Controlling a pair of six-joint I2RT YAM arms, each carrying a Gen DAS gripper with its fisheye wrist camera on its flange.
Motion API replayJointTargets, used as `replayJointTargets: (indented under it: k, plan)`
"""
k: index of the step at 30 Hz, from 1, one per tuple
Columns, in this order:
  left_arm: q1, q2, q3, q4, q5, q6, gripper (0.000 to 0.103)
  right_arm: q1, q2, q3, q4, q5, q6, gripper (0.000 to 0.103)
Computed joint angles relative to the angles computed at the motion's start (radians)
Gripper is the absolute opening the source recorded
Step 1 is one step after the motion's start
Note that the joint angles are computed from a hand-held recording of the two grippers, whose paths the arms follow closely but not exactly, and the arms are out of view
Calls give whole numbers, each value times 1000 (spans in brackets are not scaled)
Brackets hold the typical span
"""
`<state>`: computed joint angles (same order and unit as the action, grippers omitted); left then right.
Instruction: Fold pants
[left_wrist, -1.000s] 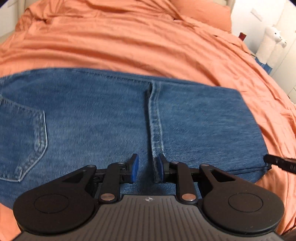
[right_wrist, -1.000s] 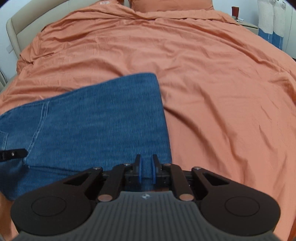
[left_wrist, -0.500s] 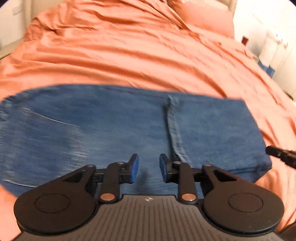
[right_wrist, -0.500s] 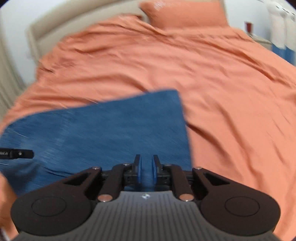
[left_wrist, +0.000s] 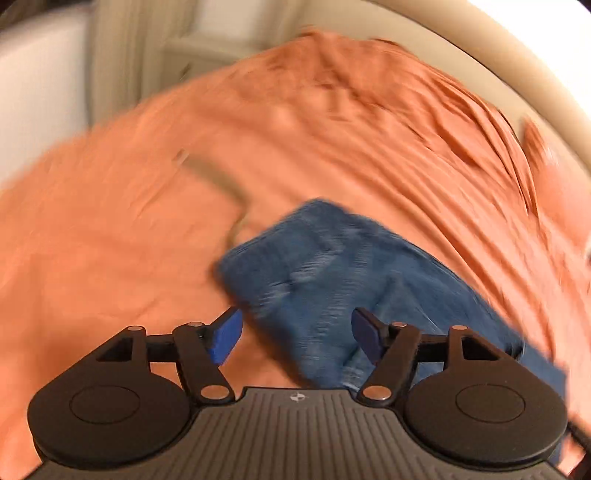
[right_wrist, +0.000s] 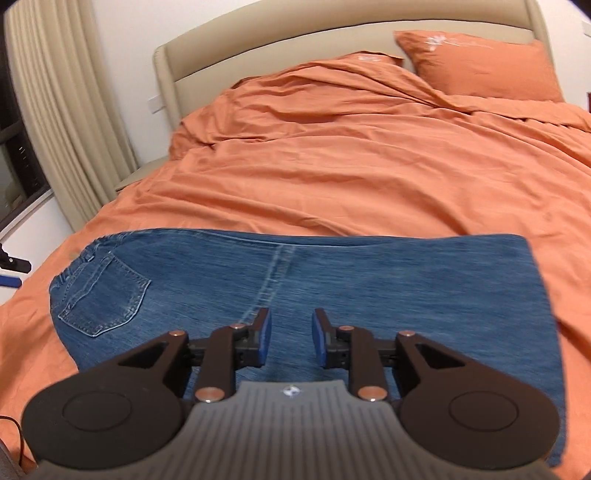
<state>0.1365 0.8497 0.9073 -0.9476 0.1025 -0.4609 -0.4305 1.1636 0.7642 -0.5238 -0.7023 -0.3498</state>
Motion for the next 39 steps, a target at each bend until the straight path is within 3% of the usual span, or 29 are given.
replayJointTargets:
  k: [3, 6, 12, 15, 17, 24, 27, 30, 33, 35, 39]
  plan:
    - [225, -6, -152, 145, 235, -17, 79, 48, 9, -28, 61, 33, 14, 20]
    - [294, 28, -276, 325, 373, -107, 79, 65, 27, -46, 108, 58, 14, 20]
    - [280, 169, -388, 629, 407, -218, 79, 70, 82, -55, 157, 93, 12, 20]
    - [268, 213, -384, 680, 395, -227, 71, 87, 140, -32, 125, 129, -14, 20]
    - [265, 214, -370, 651, 375, -207, 65, 104, 155, -40, 136, 160, -37, 20]
    - [168, 215, -285, 548, 214, -267, 34, 94, 138, -44, 124, 160, -55, 20]
    - [78, 167, -213, 454, 102, -256, 26, 52, 133, -24, 82, 124, -52, 20]
    - [-36, 95, -109, 348, 0, -245, 25, -4, 116, 3, 29, 52, -34, 20]
    - [-250, 76, 40, 248, -187, -258, 24, -60, 89, 36, -34, -7, -37, 20]
    - [-456, 107, 155, 186, -370, -277, 23, -99, 75, 61, -84, -30, -60, 20]
    - [-850, 291, 409, 80, -718, -313, 23, -203, 89, 129, -197, -88, -122, 21]
